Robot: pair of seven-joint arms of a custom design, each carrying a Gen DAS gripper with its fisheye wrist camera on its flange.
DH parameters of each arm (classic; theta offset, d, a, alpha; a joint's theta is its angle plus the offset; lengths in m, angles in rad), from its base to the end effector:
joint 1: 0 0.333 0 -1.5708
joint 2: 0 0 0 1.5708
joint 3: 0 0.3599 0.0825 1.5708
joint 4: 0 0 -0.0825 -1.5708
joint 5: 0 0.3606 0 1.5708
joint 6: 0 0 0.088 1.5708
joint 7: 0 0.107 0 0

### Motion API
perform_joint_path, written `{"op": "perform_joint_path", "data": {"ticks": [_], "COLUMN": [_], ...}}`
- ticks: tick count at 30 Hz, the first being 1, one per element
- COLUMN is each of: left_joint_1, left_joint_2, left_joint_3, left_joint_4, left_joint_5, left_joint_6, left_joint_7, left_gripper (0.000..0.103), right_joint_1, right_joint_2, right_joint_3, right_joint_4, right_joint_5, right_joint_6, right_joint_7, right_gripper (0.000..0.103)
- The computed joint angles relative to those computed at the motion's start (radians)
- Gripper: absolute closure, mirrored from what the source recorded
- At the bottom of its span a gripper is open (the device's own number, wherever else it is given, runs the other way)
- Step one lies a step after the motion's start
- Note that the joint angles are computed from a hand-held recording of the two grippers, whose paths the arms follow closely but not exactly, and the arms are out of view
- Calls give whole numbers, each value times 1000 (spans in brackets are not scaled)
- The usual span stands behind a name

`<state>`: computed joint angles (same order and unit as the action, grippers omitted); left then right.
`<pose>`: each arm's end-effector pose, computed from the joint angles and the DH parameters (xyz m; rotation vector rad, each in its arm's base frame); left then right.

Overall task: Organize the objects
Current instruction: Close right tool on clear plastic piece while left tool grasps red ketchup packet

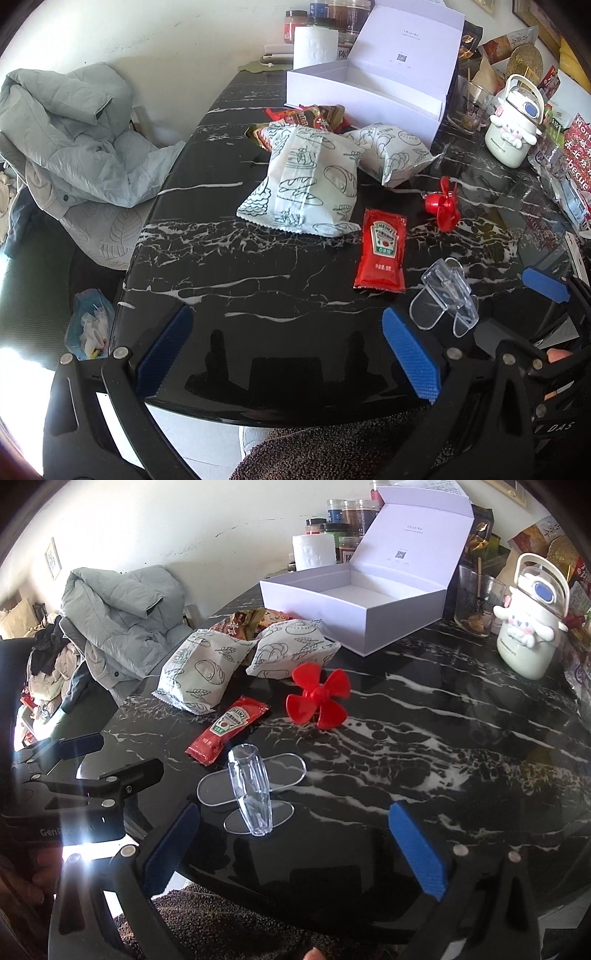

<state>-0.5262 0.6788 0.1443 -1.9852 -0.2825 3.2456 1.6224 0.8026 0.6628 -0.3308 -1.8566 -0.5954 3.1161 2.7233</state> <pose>0.6174 -0.2318 0.2424 -1.7081 2.0946 -0.6534 0.5693 0.3848 0.2831 -1.8357 1.7603 -0.4619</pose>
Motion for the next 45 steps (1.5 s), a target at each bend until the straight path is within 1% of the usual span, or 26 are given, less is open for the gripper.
{"op": "perform_joint_path", "data": {"ticks": [1, 3, 5, 6, 9, 11, 12, 13, 14, 15, 16, 17, 19, 23, 28, 31, 33, 34, 35, 36, 38, 39, 41, 43, 44, 45], "left_joint_1": [-2, -17, -22, -21, 7, 8, 5, 2, 3, 13, 27, 37, 47, 72, 95, 100, 123, 126, 113, 108, 70, 62, 74, 101, 104, 102], "left_joint_2": [4, 14, 20, 23, 27, 31, 33, 36, 38, 38, 39, 40, 42, 47, 67, 84, 93, 97, 100, 102, 109, 111, 112, 113, 114, 116], "left_joint_3": [4, 23, 33, 34, 10, 10, 13, 15, 13, 2, -15, -29, -47, -90, -137, -156, -186, -191, -177, -173, -129, -119, -130, -159, -164, -161], "left_joint_4": [2, 8, 12, 15, 28, 32, 33, 38, 42, 47, 52, 56, 64, 76, 114, 143, 160, 169, 171, 173, 177, 180, 188, 190, 192, 192], "left_joint_5": [0, -1, 2, 3, 11, 19, 24, 27, 31, 35, 39, 42, 50, 62, 69, 73, 76, 77, 77, 76, 68, 67, 71, 74, 73, 72], "left_joint_6": [-2, -10, -14, -19, -39, -38, -35, -36, -38, -44, -48, -47, -46, -29, -35, -49, -62, -70, -63, -56, -42, -41, -48, -45, -41, -35], "left_joint_7": [-1, -8, -13, -16, -25, -33, -35, -38, -39, -37, -35, -35, -31, -11, 21, 33, 46, 49, 44, 43, 27, 25, 33, 45, 48, 49], "left_gripper": [0, 0, 0, 0, 0, 0, 0, 0, 0, 0, 0, 0, 0, 0, 0, 0, 4, 6, 8, 12, 22, 23, 28, 32, 35, 37], "right_joint_1": [-2, 20, 57, 54, -10, -47, -62, -77, -81, -94, -108, -113, -96, -91, -23, 3, 5, 10, 12, 12, 1, -9, -59, -99, -102, -87], "right_joint_2": [7, 22, 38, 42, 49, 54, 56, 58, 61, 63, 63, 62, 60, 47, 33, 30, 27, 26, 26, 26, 25, 23, 17, 14, 15, 16], "right_joint_3": [3, -22, -71, -71, -5, 35, 53, 70, 73, 85, 100, 104, 81, 65, -19, -52, -54, -58, -59, -58, -43, -29, 26, 73, 79, 67], "right_joint_4": [7, 22, 28, 32, 47, 53, 53, 54, 52, 48, 45, 41, 26, -10, -65, -95, -110, -115, -119, -121, -126, -131, -135, -138, -137, -135], "right_joint_5": [0, -5, -14, -14, 9, 33, 44, 56, 67, 79, 91, 103, 134, 190, 274, 319, 347, 360, 372, 383, 401, 409, 412, 419, 428, 446], "right_joint_6": [2, 0, 18, 30, 54, 66, 73, 78, 98, 119, 129, 137, 147, 166, 176, 200, 213, 217, 222, 227, 241, 252, 276, 298, 299, 292], "right_joint_7": [-3, 3, 31, 27, -27, -65, -84, -103, -115, -128, -141, -152, -162, -194, -220, -244, -262, -273, -285, -297, -324, -337, -364, -388, -402, -417], "right_gripper": [0, 0, 10, 19, 26, 33, 40, 50, 55, 64, 66, 66, 66, 66, 66, 66, 66, 66, 66, 66, 64, 60, 53, 46, 45, 43]}}
